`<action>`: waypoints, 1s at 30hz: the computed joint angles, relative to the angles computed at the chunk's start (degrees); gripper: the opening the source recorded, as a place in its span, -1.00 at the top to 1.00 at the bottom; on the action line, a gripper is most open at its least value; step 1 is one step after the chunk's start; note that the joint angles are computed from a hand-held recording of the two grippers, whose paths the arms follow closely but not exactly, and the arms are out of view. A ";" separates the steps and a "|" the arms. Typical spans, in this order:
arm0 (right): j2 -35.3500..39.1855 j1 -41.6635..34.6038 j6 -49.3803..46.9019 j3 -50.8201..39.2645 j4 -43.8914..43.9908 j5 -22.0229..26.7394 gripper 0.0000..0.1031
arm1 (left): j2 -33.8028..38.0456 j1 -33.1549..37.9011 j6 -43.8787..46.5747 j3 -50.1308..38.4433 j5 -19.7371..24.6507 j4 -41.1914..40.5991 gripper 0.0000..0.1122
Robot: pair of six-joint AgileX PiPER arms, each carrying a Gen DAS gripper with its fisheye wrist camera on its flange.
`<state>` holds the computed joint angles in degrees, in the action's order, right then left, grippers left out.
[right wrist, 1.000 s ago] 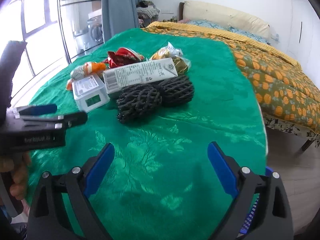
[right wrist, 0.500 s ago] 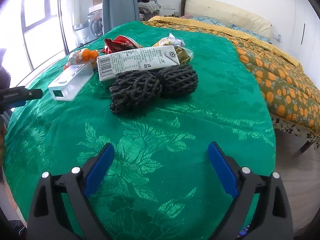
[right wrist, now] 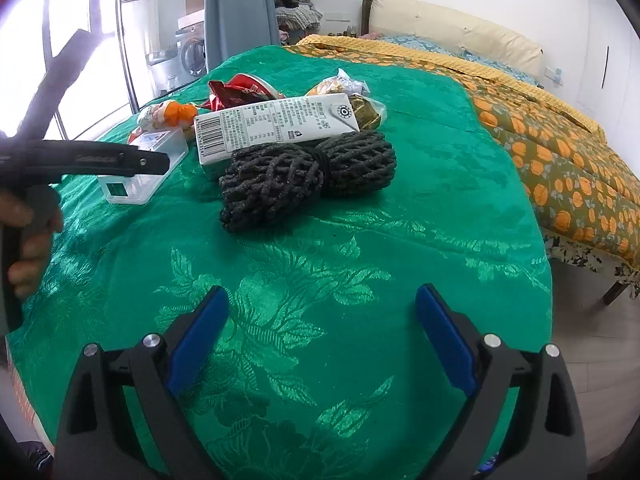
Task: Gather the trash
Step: 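Move both tools back over the trash pile on the green cloth, then grasp the clear plastic box with the left tool while the right tool grasps the black mesh nets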
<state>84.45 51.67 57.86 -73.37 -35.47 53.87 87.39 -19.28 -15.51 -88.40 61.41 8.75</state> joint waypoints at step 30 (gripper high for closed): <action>4.23 -9.05 -5.33 -10.85 15.38 -4.14 -0.78 | -14.77 -5.47 -0.65 18.09 -5.14 0.81 -0.57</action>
<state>88.68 42.62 52.53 -84.22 -20.09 49.72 72.62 -24.75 -16.16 -70.31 56.27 9.57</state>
